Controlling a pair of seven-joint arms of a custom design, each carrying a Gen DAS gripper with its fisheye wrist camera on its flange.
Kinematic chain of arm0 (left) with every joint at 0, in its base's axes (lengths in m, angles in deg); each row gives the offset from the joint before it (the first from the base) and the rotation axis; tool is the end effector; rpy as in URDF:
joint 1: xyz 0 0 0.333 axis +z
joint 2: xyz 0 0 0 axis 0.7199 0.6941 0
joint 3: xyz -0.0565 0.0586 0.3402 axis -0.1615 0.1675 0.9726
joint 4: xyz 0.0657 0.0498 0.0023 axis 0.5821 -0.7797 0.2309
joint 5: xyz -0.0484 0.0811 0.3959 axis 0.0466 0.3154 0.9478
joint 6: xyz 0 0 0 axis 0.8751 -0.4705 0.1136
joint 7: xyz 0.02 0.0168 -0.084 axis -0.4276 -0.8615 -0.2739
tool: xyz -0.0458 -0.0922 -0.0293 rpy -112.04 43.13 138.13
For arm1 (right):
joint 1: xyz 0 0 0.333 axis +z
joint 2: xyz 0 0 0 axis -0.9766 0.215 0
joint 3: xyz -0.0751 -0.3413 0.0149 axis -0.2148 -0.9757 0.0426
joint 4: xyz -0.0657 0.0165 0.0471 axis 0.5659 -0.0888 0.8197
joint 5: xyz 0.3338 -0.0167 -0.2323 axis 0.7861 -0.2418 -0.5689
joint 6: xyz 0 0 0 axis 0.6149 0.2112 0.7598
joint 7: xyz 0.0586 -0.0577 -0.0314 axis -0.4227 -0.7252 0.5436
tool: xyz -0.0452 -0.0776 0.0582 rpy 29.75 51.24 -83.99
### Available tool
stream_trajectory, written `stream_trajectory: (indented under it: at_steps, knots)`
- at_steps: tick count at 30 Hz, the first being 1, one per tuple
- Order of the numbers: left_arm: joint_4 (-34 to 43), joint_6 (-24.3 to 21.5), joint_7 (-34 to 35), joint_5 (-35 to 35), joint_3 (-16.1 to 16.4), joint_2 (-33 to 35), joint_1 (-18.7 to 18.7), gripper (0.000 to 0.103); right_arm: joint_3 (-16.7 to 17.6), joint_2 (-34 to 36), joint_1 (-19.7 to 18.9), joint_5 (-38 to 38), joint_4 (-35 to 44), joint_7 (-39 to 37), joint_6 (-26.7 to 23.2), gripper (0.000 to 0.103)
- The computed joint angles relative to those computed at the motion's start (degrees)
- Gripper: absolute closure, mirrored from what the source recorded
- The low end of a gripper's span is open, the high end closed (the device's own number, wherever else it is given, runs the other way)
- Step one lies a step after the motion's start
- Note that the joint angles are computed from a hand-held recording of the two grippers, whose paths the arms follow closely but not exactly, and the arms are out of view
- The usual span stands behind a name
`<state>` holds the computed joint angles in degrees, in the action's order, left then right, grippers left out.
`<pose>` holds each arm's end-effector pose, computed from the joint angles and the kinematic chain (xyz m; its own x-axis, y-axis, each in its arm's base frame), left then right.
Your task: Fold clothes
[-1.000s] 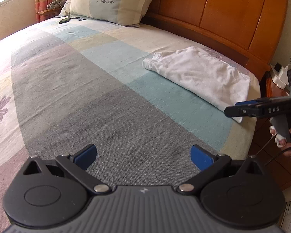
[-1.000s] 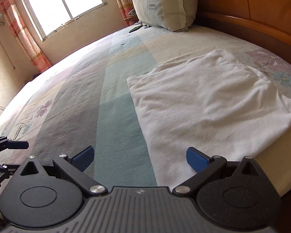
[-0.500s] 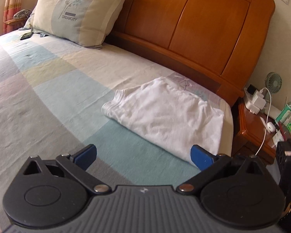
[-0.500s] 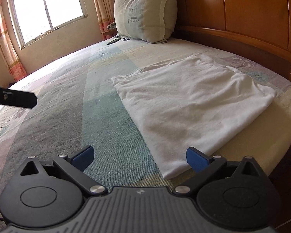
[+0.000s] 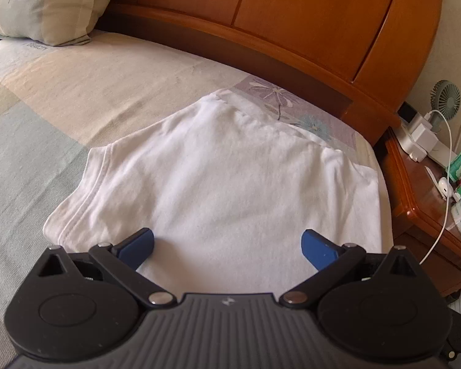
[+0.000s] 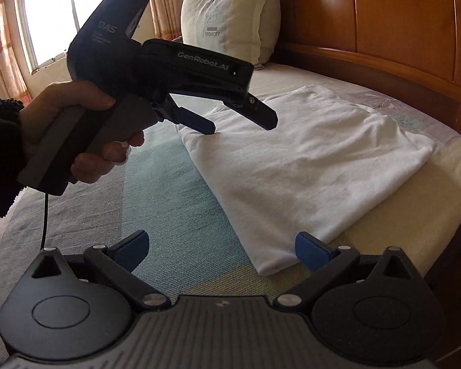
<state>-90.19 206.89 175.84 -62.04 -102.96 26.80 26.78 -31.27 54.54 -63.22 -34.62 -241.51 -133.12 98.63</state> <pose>0.5458 -0.4033 0.4977 -0.7437 -0.6026 0.2897 -0.6251 0.4730 -0.6209 0.2855 0.2824 0.4675 -0.0713 -0.9811 -0.1800 -0.6094 0.1857 -0.7708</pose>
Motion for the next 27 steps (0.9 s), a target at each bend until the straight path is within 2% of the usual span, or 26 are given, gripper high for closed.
stream_trajectory:
  at_steps: [2, 3, 7, 9, 10, 12, 15, 16, 17, 18, 19, 21, 23, 25, 27]
  knots:
    - [2.0, -2.5, 0.9, 0.6, 0.1, 0.3, 0.3, 0.001, -1.3, -0.5, 2.0, 2.4, -0.4, -1.9, -1.5, 0.0]
    - [3.3, -3.8, 2.2, 1.0, -0.1, 0.5, 0.5, 0.001, -2.9, -1.0, 3.1, 3.8, -1.0, -3.6, -1.2, 0.0]
    - [12.5, -11.9, 11.1, 0.1, -1.6, 4.6, 1.0, 0.001, -6.5, -4.2, 0.4, 1.3, -2.4, -12.8, 2.4, 0.0]
    - [19.2, -17.4, 13.1, -0.3, -2.3, 8.5, 0.9, 0.001, -8.5, -3.6, -2.0, -0.9, -1.3, -19.8, 4.4, 0.0]
    - [22.8, -20.3, 12.8, -0.7, -2.5, 11.1, 0.7, 0.001, -8.5, -2.6, -4.9, -3.3, -0.5, -21.8, 7.1, 0.0]
    - [30.0, -25.4, 9.5, -0.1, -2.3, 16.6, -0.3, 0.001, -7.5, 0.3, -11.6, -8.0, 1.3, -23.0, 13.7, 0.0]
    - [42.3, -33.5, 3.0, 1.9, -1.9, 25.7, -2.1, 0.001, -9.0, 7.4, -15.8, -8.4, 4.5, -27.1, 20.4, 0.0]
    - [45.1, -34.2, 1.0, 3.2, -2.6, 28.1, -2.3, 0.001, -10.5, 8.9, -14.7, -6.8, 4.7, -29.4, 20.1, 0.0]
    - [45.9, -33.4, 0.3, 3.5, -1.3, 28.9, -3.3, 0.001, -12.3, 9.7, -12.7, -4.4, 4.6, -31.9, 18.6, 0.0]
    - [45.7, -32.0, 0.8, 3.6, -1.5, 29.2, -3.1, 0.001, -14.0, 9.9, -10.7, -1.6, 3.9, -34.4, 16.7, 0.0]
    - [45.4, -30.1, 0.9, 4.1, -1.2, 29.2, -3.2, 0.001, -14.5, 8.6, -10.7, -0.5, 2.0, -34.9, 17.1, 0.0]
    - [45.2, -26.1, -1.5, 7.6, 0.8, 28.9, -4.6, 0.001, -14.1, 4.9, -13.1, -0.2, -2.6, -34.4, 20.6, 0.0]
    - [46.3, -25.2, -5.1, 10.8, 2.1, 29.2, -5.4, 0.001, -16.2, 1.1, -10.0, 2.0, -5.4, -37.4, 17.9, 0.0]
    - [45.0, -25.9, -4.7, 9.9, 0.4, 28.0, -3.5, 0.001, -18.4, -2.0, -6.2, 5.1, -6.8, -41.1, 13.5, 0.0]
    - [41.5, -27.3, -1.4, 7.2, -2.0, 25.4, -0.7, 0.001, -16.9, -2.2, -7.2, 6.8, -5.5, -41.9, 11.5, 0.0]
